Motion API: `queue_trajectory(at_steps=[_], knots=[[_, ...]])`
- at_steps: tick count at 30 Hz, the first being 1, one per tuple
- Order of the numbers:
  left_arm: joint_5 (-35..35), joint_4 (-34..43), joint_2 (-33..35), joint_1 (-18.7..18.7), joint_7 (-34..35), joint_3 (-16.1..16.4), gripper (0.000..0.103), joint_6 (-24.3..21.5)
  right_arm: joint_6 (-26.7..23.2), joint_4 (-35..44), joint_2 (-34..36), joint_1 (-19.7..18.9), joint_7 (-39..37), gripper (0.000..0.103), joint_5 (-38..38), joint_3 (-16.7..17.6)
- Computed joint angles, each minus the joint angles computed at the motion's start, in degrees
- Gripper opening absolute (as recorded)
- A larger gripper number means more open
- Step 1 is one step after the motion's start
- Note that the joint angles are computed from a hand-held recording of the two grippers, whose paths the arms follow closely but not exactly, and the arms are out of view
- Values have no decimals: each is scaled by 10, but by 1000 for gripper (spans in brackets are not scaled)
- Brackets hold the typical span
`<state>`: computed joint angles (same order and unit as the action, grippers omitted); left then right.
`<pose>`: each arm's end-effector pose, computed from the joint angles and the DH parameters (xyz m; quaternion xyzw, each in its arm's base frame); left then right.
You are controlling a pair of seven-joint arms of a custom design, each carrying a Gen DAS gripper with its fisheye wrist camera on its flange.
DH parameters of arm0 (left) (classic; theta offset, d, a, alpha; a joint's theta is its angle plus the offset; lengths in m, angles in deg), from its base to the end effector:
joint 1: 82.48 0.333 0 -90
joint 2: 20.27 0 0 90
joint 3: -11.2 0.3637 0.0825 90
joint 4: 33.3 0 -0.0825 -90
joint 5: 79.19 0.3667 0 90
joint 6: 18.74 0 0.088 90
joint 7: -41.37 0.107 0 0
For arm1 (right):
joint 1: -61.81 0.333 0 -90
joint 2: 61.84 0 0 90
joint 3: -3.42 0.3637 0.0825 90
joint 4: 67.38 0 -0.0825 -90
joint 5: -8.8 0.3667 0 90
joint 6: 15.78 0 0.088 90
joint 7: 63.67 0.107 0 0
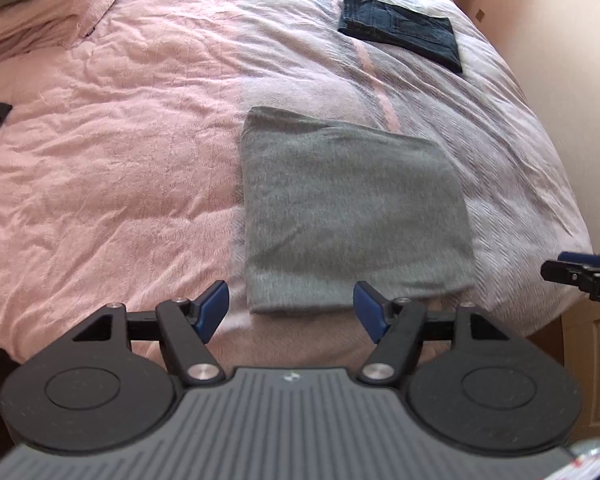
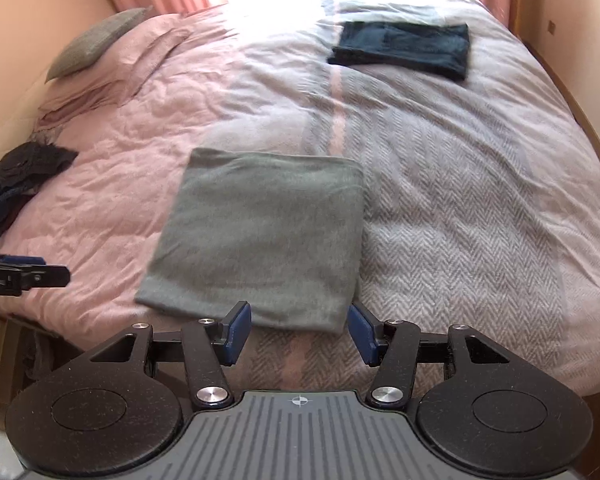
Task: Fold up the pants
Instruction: 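Release the folded sweatpants and pull both tools back, then grasp the folded sweatpants with both grippers and lift them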
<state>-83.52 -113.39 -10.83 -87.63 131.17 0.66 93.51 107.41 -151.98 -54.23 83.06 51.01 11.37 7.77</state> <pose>0.6072 -0.1626 0.7009 -0.6015 0.7722 -0.1892 0.0782 0.5691 0.2701 0.7047 -0.6806 0.6817 -0.0662 0.2601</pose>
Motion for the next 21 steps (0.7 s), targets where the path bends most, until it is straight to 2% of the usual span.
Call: queue_trajectory(at_steps=[2, 5, 9, 14, 21], knots=[[-13, -9, 21, 8, 14, 2, 65, 35, 46, -29, 8, -14, -6, 51, 39, -5], [-38, -2, 63, 23, 37, -2, 65, 65, 102, -50, 36, -34, -28, 51, 102, -6], [-84, 21, 125, 45, 70, -16, 65, 91, 143, -46, 85, -47, -47, 56, 156, -6], [-138, 87, 207, 73, 111, -45, 65, 59, 172, -30, 134, -69, -72, 62, 214, 2], [-219, 193, 311, 106, 116, -79, 67, 0, 179, -7, 191, -135, -190, 71, 410, 58]])
